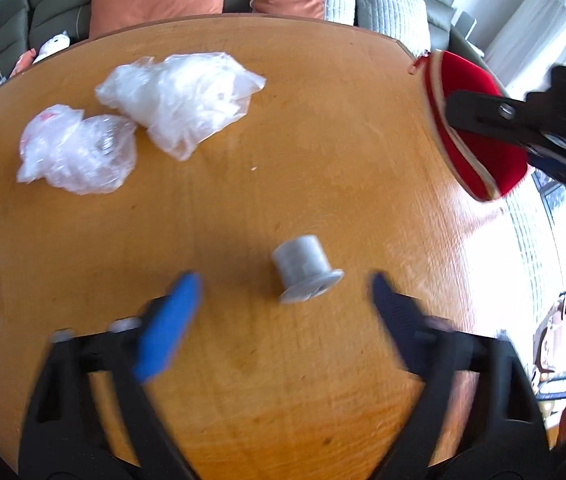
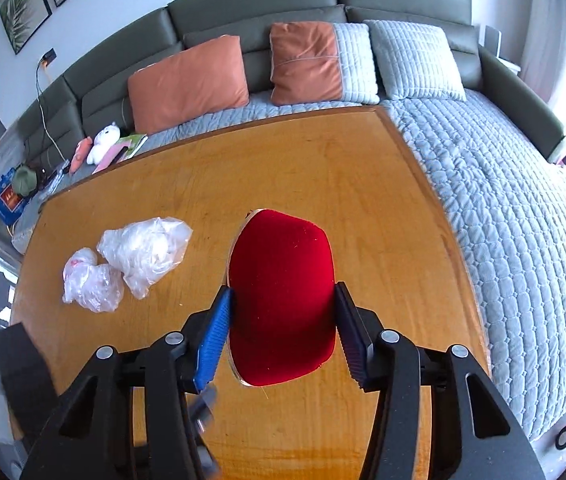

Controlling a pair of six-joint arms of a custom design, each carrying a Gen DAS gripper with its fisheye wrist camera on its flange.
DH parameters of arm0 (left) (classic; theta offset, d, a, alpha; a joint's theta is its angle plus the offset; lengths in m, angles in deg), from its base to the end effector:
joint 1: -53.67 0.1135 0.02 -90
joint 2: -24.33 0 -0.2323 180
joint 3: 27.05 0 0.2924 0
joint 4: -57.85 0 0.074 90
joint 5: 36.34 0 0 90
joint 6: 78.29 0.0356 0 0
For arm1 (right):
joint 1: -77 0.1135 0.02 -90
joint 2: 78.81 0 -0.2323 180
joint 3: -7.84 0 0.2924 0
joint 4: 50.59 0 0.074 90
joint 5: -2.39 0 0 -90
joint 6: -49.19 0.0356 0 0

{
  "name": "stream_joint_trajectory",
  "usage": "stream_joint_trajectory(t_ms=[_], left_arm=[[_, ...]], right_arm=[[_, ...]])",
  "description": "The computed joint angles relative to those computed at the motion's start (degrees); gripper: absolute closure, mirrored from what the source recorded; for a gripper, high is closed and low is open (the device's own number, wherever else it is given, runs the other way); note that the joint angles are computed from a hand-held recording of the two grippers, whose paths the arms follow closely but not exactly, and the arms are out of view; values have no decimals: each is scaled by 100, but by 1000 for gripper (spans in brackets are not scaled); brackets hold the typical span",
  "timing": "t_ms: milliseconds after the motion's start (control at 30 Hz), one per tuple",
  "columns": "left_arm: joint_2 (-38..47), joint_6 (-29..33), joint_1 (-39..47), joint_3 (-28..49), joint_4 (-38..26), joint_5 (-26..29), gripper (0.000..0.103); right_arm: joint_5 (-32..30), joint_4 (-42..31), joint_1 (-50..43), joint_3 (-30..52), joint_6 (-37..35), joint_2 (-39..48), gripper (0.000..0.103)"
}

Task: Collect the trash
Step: 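Grasp the red paddle with the right tool while the left tool grasps the grey spool, then carry the paddle and spool to the black bin and release both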

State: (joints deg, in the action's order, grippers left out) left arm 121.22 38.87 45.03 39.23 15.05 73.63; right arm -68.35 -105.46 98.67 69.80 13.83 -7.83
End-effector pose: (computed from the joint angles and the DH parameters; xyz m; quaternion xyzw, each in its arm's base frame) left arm 0.3246 -0.0616 0.0922 0.3233 0.9197 -0.1465 0.1678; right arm 0.2650 0.0926 0.1906 0.3088 0.9102 0.0094 0.2758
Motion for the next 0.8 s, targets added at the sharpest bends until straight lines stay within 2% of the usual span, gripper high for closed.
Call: stream_joint_trajectory(t_ms=[100,133,433,800], left_arm=[[-99,23,-169,-172,296,-153,64],[-108,45,-191,-174,285,-154,68],[-264,494,212,-188,-152,297,68],[-537,1305,1305,92,-897,726,68]], right_arm=[[-28,-20,-43,-151,54,-184,51],[-51,-19,-82,-188,40,-229,51],[51,-122,197,-241,409,-404,51],[381,-372,1254,699,1085,479,51]])
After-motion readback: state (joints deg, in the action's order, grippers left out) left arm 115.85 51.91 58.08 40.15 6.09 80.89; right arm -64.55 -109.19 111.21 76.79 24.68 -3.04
